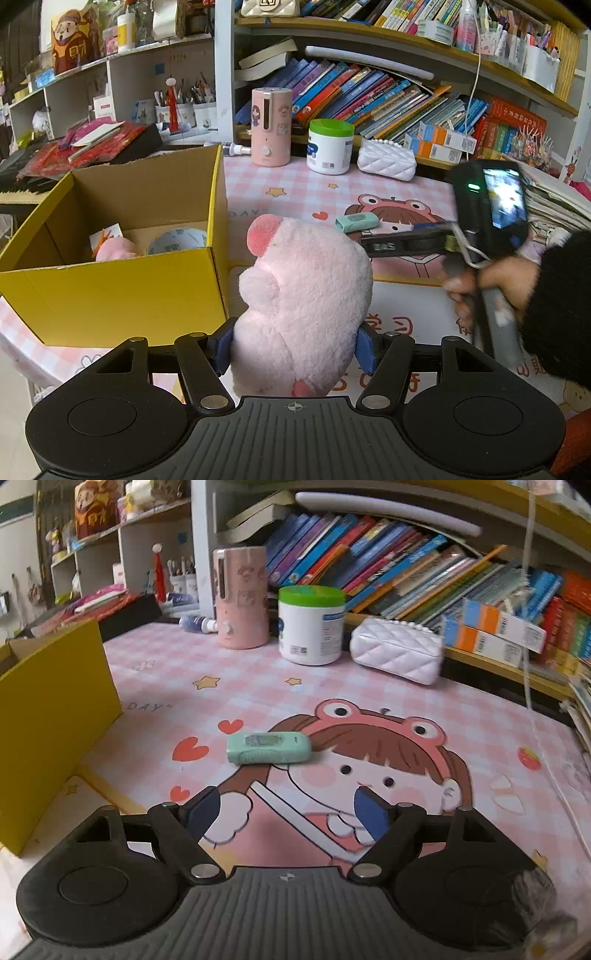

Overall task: Organize objects
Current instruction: 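Lift the pig with the left tool while the right tool grasps the mint-green eraser, then carry the pink pig and green eraser toward the yellow box with both tools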

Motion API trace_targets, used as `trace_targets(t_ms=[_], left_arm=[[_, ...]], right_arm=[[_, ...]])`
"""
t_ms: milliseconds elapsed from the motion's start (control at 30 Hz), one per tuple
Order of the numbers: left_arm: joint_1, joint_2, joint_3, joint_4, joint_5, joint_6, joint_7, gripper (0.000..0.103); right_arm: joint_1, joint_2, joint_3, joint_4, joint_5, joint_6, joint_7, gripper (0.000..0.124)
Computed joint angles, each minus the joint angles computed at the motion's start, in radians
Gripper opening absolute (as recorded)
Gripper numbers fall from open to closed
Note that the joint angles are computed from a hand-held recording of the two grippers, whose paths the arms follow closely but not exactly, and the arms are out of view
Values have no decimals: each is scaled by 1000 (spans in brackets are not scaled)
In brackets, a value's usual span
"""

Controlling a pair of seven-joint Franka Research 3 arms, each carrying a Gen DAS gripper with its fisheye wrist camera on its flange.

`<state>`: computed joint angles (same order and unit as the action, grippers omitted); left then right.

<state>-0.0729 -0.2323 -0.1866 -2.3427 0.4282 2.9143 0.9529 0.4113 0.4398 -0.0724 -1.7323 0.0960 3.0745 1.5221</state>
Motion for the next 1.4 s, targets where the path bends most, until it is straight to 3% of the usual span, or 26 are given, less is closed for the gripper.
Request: trace_targets(t_ms=[167, 300, 433, 467, 633, 833, 1067, 1267, 1400], left_arm=[[-9, -14, 1, -6, -6, -30, 16, 62], [2, -34, -6, -16, 6, -55, -4, 62], [13, -44, -12, -18, 23, -78, -36, 62], [14, -45, -13, -19, 26, -79, -42, 62], [9, -35, -4, -19, 24, -60, -45, 62], [-27, 4, 26, -7, -45, -14, 29, 62], [-75, 28, 73, -12, -172, 74, 176, 62], [-164, 25, 151, -33, -351, 134, 380, 62], [-253, 0, 230, -63, -498, 157, 541, 62]], right_arm=[[-59, 129, 73, 200, 4, -91, -115, 85], [-63, 217, 73, 339, 29, -168, -117, 84], [-78, 271, 91, 419, 51, -207, -119, 72], [-76, 274, 89, 421, 55, -197, -118, 67], [-56, 251, 71, 400, 59, -195, -87, 67], [-37, 99, 59, 213, 72, -125, -21, 67], [64, -122, -62, -46, -59, -70, 175, 67], [215, -275, -236, -207, -390, -62, 549, 67], [267, -363, -275, -278, -643, -119, 821, 67]])
